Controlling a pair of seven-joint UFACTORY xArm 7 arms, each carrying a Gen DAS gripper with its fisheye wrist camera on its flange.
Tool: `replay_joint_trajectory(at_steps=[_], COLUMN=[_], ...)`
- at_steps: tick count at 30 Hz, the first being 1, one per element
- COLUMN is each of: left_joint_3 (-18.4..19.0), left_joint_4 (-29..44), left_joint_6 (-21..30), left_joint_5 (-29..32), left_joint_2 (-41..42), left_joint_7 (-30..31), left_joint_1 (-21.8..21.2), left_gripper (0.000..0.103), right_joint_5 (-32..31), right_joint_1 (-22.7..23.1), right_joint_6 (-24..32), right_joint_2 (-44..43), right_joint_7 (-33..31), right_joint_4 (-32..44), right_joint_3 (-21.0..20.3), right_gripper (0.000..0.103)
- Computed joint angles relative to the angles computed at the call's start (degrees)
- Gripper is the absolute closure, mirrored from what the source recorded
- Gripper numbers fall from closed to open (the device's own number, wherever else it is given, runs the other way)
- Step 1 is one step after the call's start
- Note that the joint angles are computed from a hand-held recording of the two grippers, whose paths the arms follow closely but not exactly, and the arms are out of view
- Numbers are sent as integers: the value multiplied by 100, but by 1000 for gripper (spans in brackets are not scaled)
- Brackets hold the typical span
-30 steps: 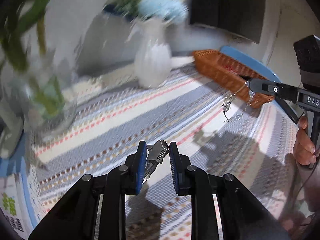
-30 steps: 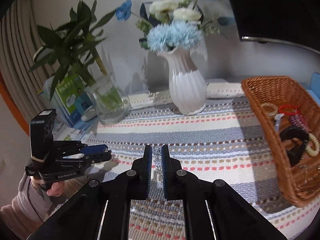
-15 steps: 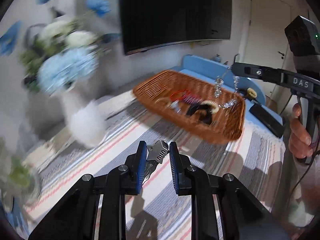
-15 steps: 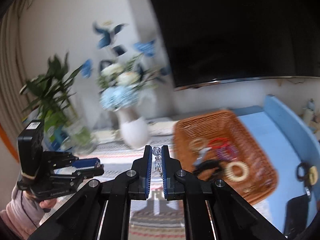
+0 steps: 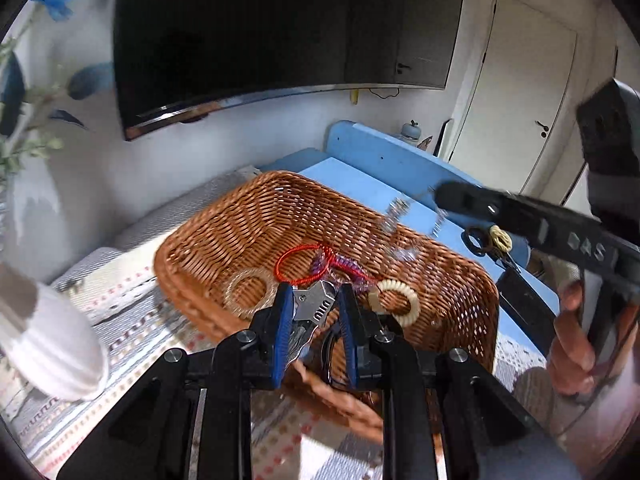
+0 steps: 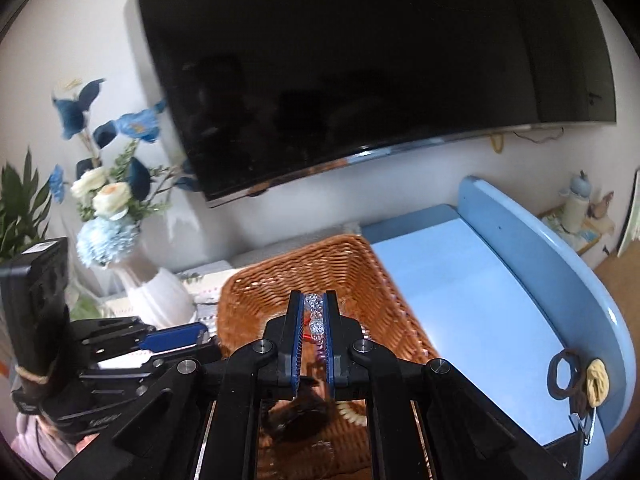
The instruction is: Organize jewelry
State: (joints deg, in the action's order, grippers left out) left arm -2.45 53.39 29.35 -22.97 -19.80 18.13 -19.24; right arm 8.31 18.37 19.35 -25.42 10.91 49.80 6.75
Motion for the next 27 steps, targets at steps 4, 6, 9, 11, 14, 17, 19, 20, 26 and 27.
replay_joint_trajectory(at_steps=[4,6,9,11,14,17,19,20,26,27], left_joint_3=[82,66,-46,-136,-99,-39,12,18,5,-78], left_joint_4=[153,174,199,229,252,292,166,69,-595,-740], left_joint_6=[-11,14,-40,-111,-162,-31,-58,-58,-108,-189], left_joint_5=[-338,-452,-426,-317,-475,-663,-851,-839,-700,-545], left_joint_2=[316,386,519,603,636,596,417,273,-739,-950], left_joint_7=[199,266,184,9,100,112,148,131,-183,-370], left_joint_1=[-119,-118,-59,7,-30,-25,-21,2,-17,42], left_gripper=[81,81,81,81,80,63,61,61,61,61], right_joint_5=[-213,-112,30,19,59,0,44,106,131,101], right_joint_1=[-264,-220,-138,-158,-114,-175,-162,-129,-58,-45], right_joint_6=[306,453,535,567,645,712,797,822,1076,1182], right_joint_2=[-274,-461,-666,-695,-713,-698,-712,-754,-1134,-1212], right_joint_7=[285,336,332,371,352,448,528,565,711,777], right_joint_4=[-235,-430,-698,-748,-779,-749,-727,-744,-803,-775], right_joint_3=[105,-1,-96,-66,-94,-9,-12,-36,109,173], right_gripper=[94,94,94,94,94,92,70,65,61,61])
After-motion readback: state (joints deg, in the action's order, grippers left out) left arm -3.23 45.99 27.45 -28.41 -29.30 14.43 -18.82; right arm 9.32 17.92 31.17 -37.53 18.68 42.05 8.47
